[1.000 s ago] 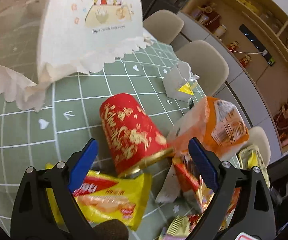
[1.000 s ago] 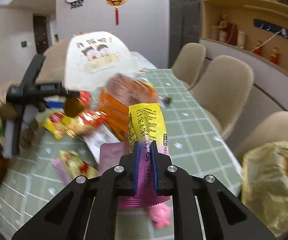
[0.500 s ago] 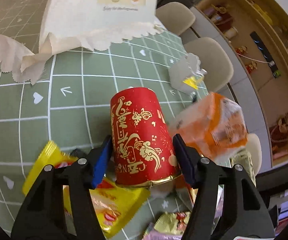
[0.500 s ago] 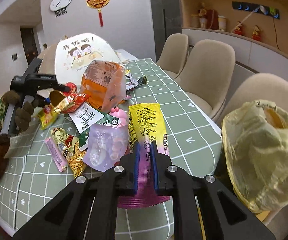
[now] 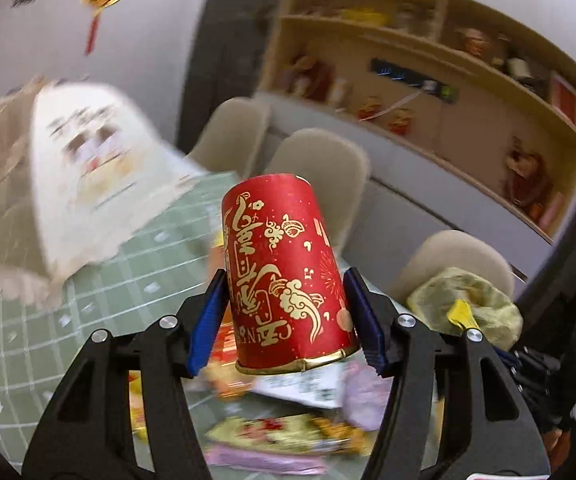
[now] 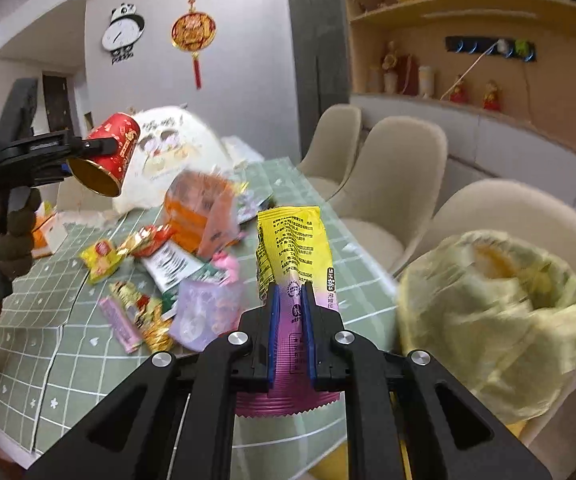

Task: Collect trash
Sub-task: 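Carry the red cup and yellow-pink wrapper to the bin and release both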

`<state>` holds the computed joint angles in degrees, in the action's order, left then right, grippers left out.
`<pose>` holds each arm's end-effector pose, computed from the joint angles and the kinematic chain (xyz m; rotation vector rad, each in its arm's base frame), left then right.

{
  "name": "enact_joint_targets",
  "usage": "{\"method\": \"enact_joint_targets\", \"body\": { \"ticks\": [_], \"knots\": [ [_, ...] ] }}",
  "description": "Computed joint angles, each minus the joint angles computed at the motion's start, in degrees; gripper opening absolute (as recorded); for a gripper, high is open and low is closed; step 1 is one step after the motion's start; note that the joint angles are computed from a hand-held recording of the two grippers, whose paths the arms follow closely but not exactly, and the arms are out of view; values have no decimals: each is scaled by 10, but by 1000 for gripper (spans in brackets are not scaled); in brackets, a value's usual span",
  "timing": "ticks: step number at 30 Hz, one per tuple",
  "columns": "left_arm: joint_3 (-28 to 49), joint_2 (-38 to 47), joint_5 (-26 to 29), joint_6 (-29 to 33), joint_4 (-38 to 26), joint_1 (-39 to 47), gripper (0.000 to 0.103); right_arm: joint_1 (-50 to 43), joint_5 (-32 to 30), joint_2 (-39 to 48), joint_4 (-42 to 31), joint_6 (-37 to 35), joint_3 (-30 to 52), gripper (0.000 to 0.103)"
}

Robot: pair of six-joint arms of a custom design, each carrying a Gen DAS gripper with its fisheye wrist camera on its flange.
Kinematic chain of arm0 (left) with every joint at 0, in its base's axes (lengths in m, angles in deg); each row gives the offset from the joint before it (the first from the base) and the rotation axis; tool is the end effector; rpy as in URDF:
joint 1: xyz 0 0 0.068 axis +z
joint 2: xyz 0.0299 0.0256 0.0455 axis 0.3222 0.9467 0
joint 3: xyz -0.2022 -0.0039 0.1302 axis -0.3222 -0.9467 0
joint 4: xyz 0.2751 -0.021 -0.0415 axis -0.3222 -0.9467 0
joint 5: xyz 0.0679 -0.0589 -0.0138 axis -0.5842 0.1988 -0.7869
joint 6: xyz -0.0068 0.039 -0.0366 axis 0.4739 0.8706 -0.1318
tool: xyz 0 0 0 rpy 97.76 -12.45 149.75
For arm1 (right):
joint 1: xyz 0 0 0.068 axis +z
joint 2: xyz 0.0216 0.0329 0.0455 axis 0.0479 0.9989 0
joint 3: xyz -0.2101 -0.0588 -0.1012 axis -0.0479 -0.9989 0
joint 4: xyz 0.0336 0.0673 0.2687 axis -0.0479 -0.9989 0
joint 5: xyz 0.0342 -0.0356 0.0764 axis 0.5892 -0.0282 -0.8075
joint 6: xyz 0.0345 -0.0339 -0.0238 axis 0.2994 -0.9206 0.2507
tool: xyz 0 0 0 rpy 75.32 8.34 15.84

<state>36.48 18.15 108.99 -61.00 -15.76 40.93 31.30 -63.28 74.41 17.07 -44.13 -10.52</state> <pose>0.2215 0.0700 0.2804 -0.0296 2.1066 -0.3258 0.2029 0.1093 0.2217 -0.4429 2.0928 0.3040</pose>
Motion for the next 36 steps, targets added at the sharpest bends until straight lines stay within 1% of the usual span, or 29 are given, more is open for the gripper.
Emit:
{"method": "enact_joint_targets", "body": {
  "ticks": [2,4,7,8,10,11,14,15,18,21,22,25,26,27,28,29,31,32,33,35,36],
  "knots": [
    [3,-7,-15,-20,11,-63,56,-42,-8,-34,-15,-16,0,12],
    [10,5,-31,-36,26,-127,56,-95,-15,-64,-34,-34,6,12],
    [36,60,-62,-72,71,-241,56,-167,-18,-98,-55,-65,18,12],
    [49,91,-71,-84,96,-282,56,-198,-14,-107,-58,-82,24,12],
    [76,143,-79,-98,128,-336,56,-240,-1,-121,-58,-107,25,12],
    [96,178,-85,-107,142,-367,56,-271,-5,-126,-58,-120,27,12],
    [170,287,-101,-126,160,-439,56,-361,-51,-117,-55,-133,38,12],
    [197,320,-105,-129,161,-455,56,-398,-74,-109,-52,-138,42,12],
    [306,441,-107,-144,159,-492,56,-457,-108,-84,-37,-140,48,12],
    [417,549,-95,-147,133,-513,56,-501,-135,-51,-16,-144,48,12],
    [455,583,-102,-145,115,-521,56,-510,-140,-45,-11,-147,48,12],
    [634,719,-137,-125,-29,-544,56,-519,-141,-28,4,-152,38,12],
    [690,763,-138,-121,-81,-548,56,-525,-145,-25,4,-154,40,12],
    [717,786,-126,-119,-107,-547,58,-527,-147,-15,11,-155,40,12],
    [722,796,-112,-118,-117,-545,59,-527,-149,-5,18,-153,41,12],
    [712,795,-99,-116,-110,-542,60,-532,-155,1,21,-153,40,12],
    [667,771,-85,-113,-73,-535,70,-530,-165,26,27,-143,48,12],
    [649,761,-81,-114,-60,-531,78,-527,-169,38,29,-139,54,12],
    [621,741,-77,-117,-46,-525,81,-525,-173,45,28,-136,56,12],
    [571,703,-65,-142,-14,-510,83,-504,-173,65,30,-131,64,12],
    [530,672,-57,-159,10,-500,83,-487,-167,78,31,-128,72,12]
  ]
}}
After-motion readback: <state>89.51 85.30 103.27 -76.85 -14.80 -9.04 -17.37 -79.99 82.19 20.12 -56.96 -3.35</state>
